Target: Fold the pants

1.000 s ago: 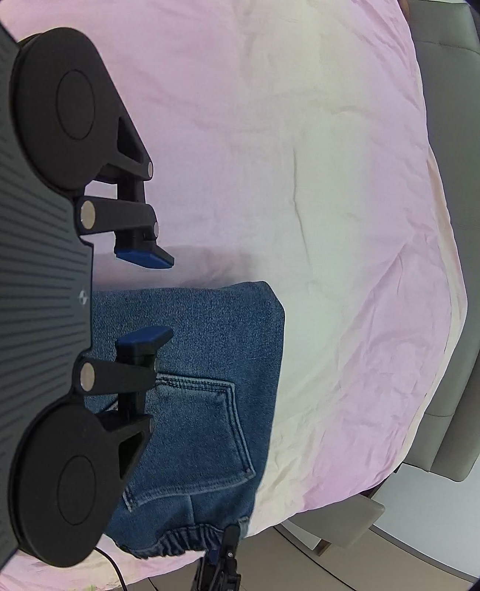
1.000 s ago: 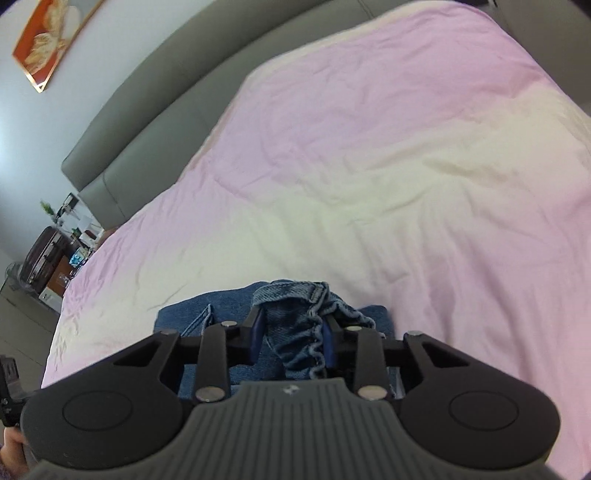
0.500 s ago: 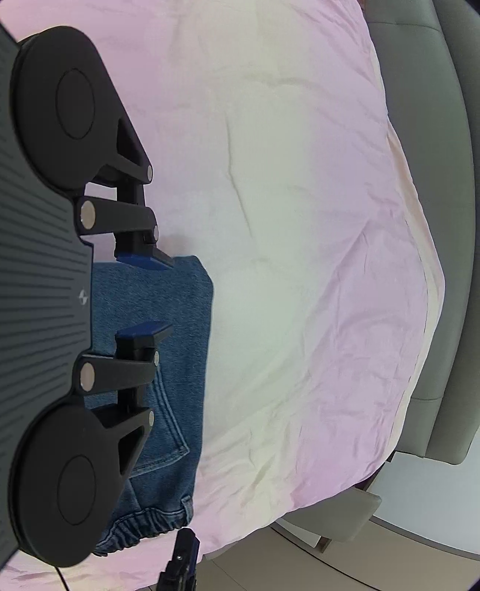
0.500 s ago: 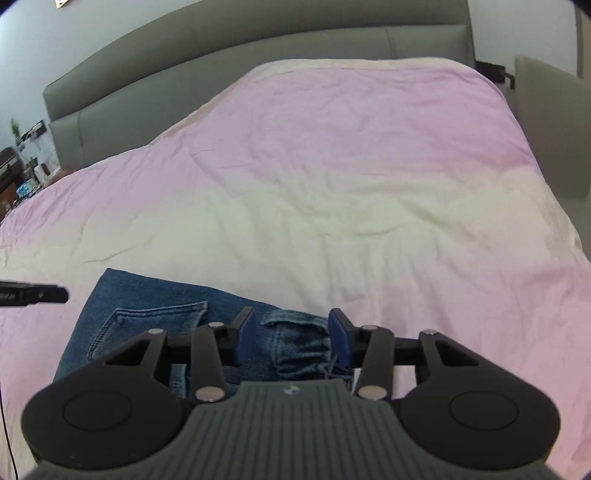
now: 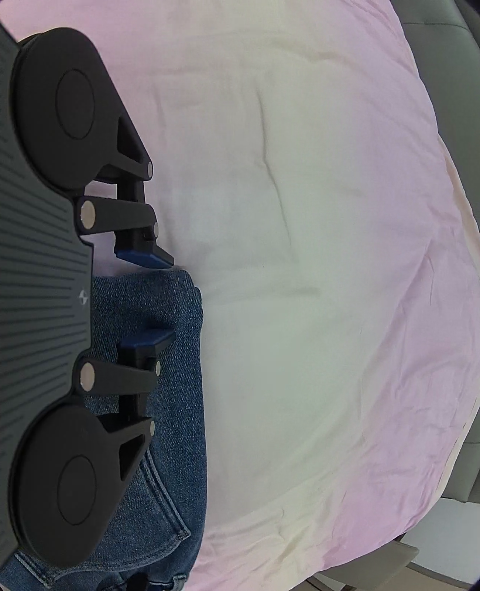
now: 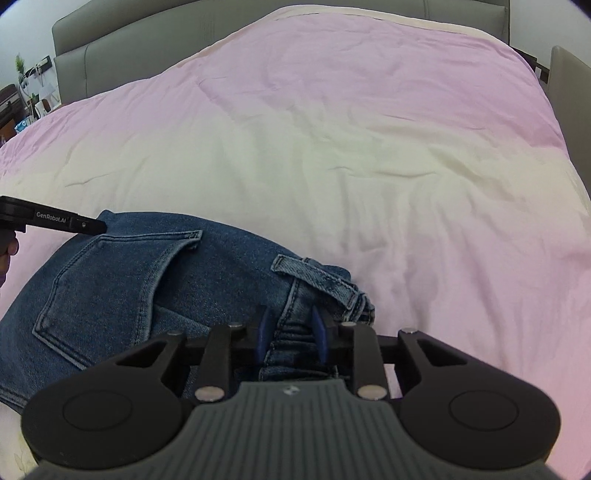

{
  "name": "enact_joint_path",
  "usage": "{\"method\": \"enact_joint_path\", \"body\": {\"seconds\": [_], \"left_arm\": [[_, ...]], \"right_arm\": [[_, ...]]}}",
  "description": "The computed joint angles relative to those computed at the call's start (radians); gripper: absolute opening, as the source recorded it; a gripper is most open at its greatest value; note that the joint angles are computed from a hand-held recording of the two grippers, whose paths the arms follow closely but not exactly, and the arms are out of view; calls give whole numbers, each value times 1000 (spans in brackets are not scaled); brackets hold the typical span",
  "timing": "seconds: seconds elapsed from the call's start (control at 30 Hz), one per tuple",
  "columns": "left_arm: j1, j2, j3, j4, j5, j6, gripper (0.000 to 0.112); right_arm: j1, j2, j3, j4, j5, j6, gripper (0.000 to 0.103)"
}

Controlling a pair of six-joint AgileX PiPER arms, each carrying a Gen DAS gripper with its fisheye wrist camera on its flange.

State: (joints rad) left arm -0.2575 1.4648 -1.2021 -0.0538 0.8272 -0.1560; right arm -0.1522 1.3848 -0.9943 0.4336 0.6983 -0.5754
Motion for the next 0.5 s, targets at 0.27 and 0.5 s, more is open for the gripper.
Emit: {"method": "enact_joint_path", "body": {"seconds": [0.27,0.5], "left_arm": [[-52,-264,7,6,169,90,29],[-182,-543,183,42,283,-15,29]], "right_arm": [[-107,-129,-20,126,164,-96,25],[-63,-381,176,50,173,-155,25]]}}
